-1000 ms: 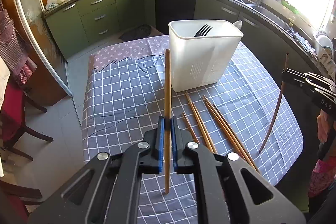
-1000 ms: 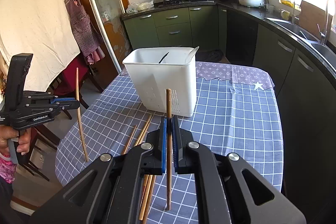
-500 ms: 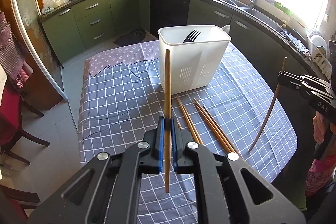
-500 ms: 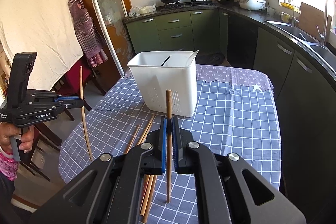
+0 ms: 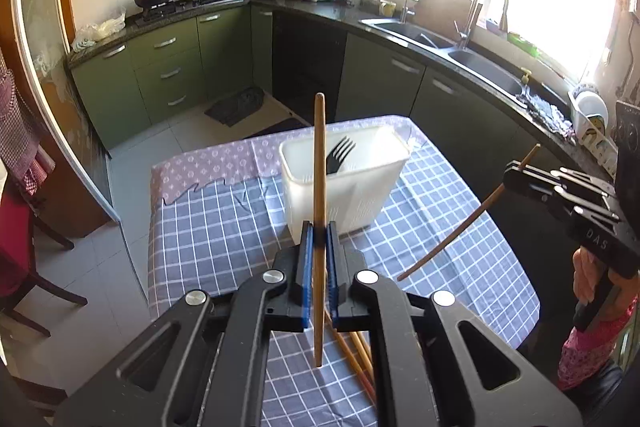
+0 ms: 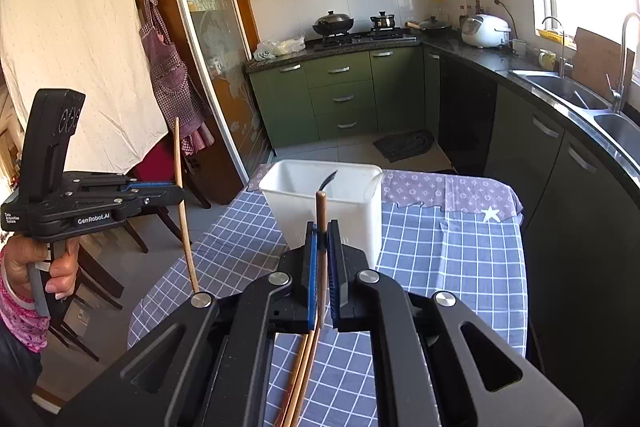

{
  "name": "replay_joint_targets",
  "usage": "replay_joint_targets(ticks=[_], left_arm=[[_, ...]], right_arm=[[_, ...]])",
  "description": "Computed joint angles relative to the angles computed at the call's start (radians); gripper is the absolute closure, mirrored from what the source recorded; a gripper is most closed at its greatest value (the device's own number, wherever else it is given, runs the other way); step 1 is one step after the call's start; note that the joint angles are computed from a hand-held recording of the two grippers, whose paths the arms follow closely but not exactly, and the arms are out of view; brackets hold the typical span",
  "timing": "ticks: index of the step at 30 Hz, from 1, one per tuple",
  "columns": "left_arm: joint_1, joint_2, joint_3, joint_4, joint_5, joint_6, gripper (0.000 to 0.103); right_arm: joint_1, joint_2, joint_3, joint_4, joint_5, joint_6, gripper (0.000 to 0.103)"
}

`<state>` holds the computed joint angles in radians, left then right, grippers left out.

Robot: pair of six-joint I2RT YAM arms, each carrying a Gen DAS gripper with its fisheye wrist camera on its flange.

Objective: Organize utensils
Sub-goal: 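Insert both chopsticks into the white holder and open both tools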

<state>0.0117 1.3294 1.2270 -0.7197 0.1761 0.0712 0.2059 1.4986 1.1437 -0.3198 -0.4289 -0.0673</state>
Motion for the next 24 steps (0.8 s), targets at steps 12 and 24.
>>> replay_joint_targets(ticks=[12, 24], left_arm=[[-0.046, 0.195, 0.335, 0.171, -0.016, -0.133, 0.096], [-0.071, 0.398, 0.307, 0.293, -0.137, -0.127, 0.096]], right_arm=[[0.031, 0.012, 0.168, -0.113, 0.027, -0.033, 0.097], [-0.004, 0.019, 0.26, -0.166, 0.01, -0.029, 0.097]])
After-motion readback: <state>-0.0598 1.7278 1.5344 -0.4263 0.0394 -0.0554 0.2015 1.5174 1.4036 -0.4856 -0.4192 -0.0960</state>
